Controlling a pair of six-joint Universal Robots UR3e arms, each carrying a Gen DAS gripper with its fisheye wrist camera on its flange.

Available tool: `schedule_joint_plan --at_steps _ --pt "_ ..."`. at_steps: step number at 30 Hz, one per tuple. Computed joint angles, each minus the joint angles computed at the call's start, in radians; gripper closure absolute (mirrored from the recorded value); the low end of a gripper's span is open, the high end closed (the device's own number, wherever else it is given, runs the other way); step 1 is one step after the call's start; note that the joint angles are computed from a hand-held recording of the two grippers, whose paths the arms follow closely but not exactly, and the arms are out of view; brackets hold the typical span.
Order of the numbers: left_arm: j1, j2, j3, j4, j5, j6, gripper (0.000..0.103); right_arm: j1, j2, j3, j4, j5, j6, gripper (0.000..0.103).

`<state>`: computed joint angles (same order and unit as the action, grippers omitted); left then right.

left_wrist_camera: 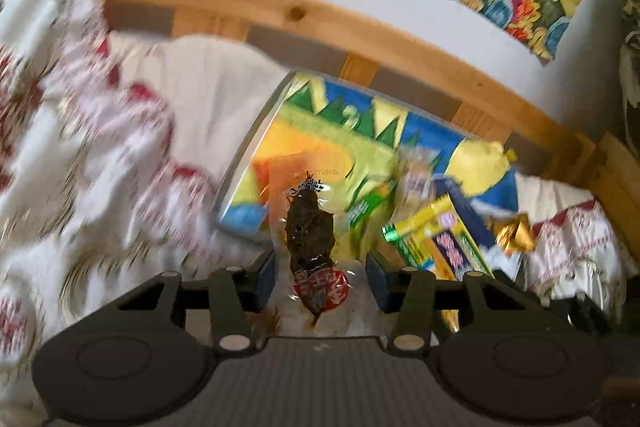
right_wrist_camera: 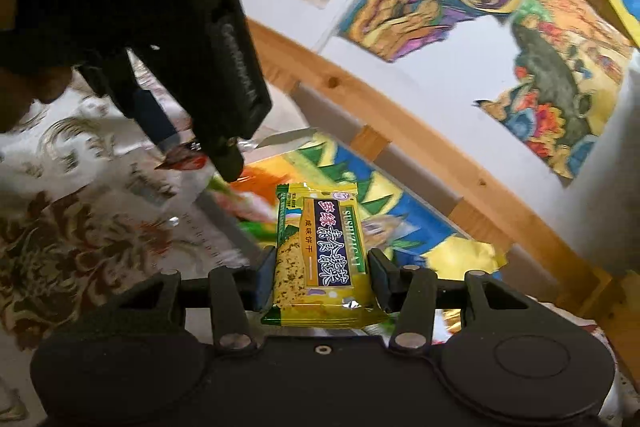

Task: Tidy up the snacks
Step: 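Carry the brown candy with the left tool into the tray while the right tool carries the snack pack there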

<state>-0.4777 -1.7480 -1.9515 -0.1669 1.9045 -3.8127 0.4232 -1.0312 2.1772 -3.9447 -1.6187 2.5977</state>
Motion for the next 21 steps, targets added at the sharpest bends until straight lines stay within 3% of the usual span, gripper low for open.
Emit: schedule_joint_plan --at_steps 12,21 --pt "0.053 -0.342 0.527 -0.149 -0.005 0.097 0.051 -0.156 0.035 -0.163 0.079 0.041 0.12 0.052" --pt "0.087 -0.495 0.708 -0.242 -0.003 0.113 0.051 -0.193 0.099 -0.318 0.258 0.031 0.222 0.052"
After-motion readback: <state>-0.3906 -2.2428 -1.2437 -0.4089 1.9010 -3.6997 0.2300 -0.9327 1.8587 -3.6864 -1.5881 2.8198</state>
